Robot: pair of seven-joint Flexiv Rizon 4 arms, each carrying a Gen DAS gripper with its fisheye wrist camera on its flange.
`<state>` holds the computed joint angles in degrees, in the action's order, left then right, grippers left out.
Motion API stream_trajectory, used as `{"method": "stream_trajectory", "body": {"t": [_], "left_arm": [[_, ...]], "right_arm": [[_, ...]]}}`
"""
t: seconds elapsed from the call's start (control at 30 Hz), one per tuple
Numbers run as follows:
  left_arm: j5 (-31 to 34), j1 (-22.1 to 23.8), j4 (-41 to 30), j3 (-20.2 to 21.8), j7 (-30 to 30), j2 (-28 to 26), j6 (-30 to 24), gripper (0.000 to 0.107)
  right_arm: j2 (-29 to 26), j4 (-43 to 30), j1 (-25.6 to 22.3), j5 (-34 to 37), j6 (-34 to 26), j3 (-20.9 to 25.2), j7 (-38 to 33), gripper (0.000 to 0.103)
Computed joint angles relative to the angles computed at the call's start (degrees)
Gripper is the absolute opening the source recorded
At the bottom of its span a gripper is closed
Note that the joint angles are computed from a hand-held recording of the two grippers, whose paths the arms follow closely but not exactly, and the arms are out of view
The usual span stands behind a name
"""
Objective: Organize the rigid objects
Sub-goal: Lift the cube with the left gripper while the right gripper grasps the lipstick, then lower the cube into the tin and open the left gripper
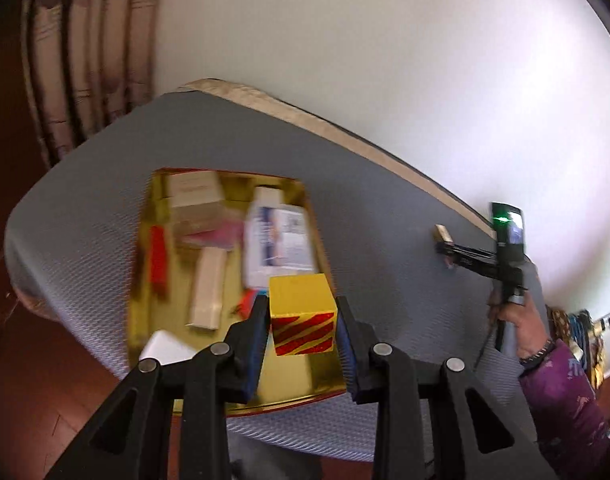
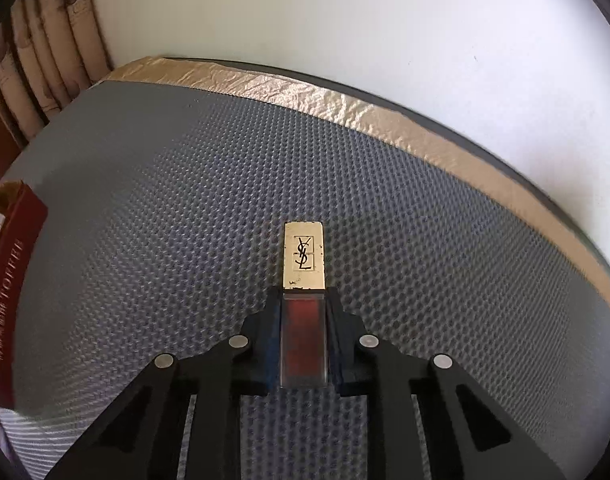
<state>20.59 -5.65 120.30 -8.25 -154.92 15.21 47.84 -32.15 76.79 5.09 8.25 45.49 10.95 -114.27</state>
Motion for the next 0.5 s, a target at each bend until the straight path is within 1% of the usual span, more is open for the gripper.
{"method": "stream_trajectory", "body": {"t": [0.1, 0.13, 0.3, 0.4, 0.5], "left_arm": [[-0.1, 0.0, 1.2, 0.2, -0.4, 1.6, -1.6, 0.032], [-0.4, 0.0, 1.8, 0.4, -0.2, 1.9, -1.8, 0.032], [-0.5, 0.2, 0.9, -0.2, 1.9, -0.7, -2.8, 0.032], [1.8, 0.2, -0.1, -0.4, 2.2, -2.5, -2.9, 0.032], [6.6, 0.4, -3.0, -1.2, 2.4, -4.9, -6.4, 0.032]], "right_arm": [[1.8, 1.0, -1.9, 3.8, -2.2, 1.6, -0.3, 0.018], [2.7, 1.4, -3.2, 6.3, -3.9, 2.4, -0.3, 0.018], [7.6, 4.4, -6.8, 16.0, -8.1, 3.5, -2.1, 0.018], [10.9, 6.6, -7.9, 21.3, -10.4, 3.3, -3.5, 0.018], [13.8, 8.4, -7.8, 25.1, -12.5, 2.4, -4.0, 0.018]]}}
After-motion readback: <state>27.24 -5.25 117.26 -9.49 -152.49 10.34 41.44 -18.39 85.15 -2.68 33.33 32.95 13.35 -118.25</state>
